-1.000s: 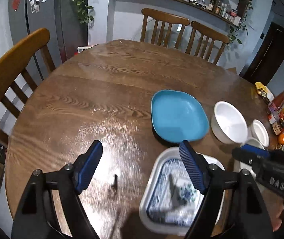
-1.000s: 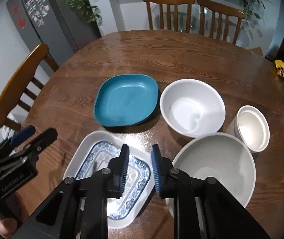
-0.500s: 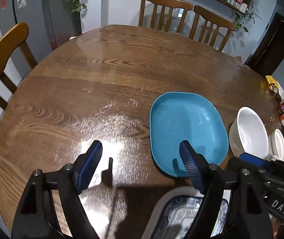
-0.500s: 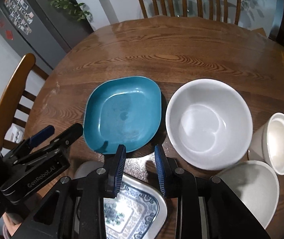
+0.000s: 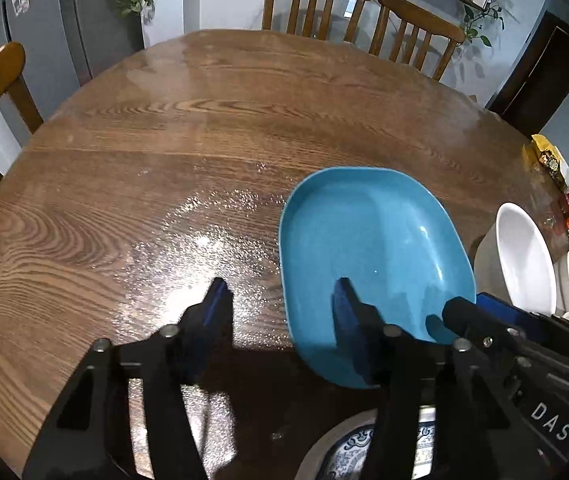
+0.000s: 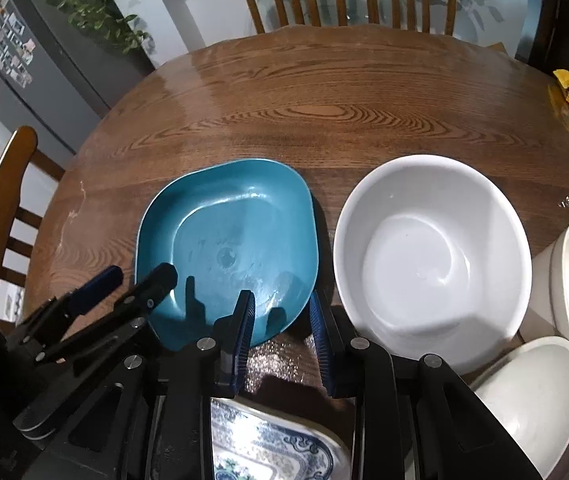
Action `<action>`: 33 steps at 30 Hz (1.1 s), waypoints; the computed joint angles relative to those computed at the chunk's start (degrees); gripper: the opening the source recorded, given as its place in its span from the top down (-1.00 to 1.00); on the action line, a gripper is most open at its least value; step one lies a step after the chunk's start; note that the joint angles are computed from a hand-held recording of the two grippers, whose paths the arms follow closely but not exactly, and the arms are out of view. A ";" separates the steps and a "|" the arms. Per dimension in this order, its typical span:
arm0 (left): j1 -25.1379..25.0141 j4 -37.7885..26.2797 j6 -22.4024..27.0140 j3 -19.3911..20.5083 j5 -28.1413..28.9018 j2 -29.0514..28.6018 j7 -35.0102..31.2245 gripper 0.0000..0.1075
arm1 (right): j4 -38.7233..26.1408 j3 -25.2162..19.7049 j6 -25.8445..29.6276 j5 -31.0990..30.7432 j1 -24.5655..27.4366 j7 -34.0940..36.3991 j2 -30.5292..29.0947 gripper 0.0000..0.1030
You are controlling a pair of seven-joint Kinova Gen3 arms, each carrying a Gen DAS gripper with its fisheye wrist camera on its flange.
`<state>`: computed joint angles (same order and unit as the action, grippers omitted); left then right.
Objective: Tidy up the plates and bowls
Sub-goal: 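Grip the rim of the teal plate with both tools, then carry the teal plate with both tools onto the patterned plate stack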
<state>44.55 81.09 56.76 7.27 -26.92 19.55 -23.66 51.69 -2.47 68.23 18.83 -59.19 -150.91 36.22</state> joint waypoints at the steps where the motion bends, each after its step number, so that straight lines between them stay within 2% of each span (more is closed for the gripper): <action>1: -0.13 0.10 -0.08 0.10 0.15 -0.01 -0.31 0.32 | -0.50 0.01 0.43 0.01 -0.03 0.20 0.29 0.42; 3: 0.11 0.31 0.12 0.15 -0.34 -0.12 -0.70 0.45 | -1.73 0.28 1.52 0.46 -0.45 0.71 0.97 0.42; 4: -0.16 0.60 -0.31 0.23 -0.12 -0.34 -1.04 0.61 | -2.42 0.47 2.27 0.73 -0.75 0.96 1.33 0.44; 5: -0.54 1.20 -1.10 0.33 0.37 -0.69 -1.20 0.69 | -2.93 0.62 2.65 1.02 -0.99 1.29 1.63 0.54; 6: -0.69 1.56 -1.57 0.38 0.60 -0.89 -1.21 0.73 | -3.87 0.72 3.23 1.21 -1.22 1.75 2.21 0.74; 9: 0.31 1.88 -0.96 0.09 -0.98 -1.04 -0.05 0.72 | -6.21 1.25 4.67 2.03 -2.19 3.29 3.55 0.79; 13: 1.43 3.24 -1.08 0.01 -3.79 -2.95 2.88 0.72 | -4.40 1.46 2.35 2.52 -2.77 3.23 2.24 0.80; 15: 2.44 3.06 0.65 0.47 -5.84 -4.06 3.99 0.72 | -3.60 1.38 1.71 3.10 -3.37 3.62 1.16 0.80; 21: 4.80 1.76 7.23 3.06 -10.32 -6.34 6.81 0.73 | 2.59 0.31 -2.96 5.15 -4.94 2.03 -4.27 0.80; 26: 7.93 1.88 12.21 5.59 -14.24 -7.44 10.30 0.72 | 10.28 -1.31 -7.51 8.00 -6.13 -1.39 -9.84 0.80; 33: 9.91 2.83 13.84 8.45 -14.68 -8.66 11.99 0.72 | 21.13 -4.92 -12.01 13.29 -7.42 -7.22 -16.11 0.80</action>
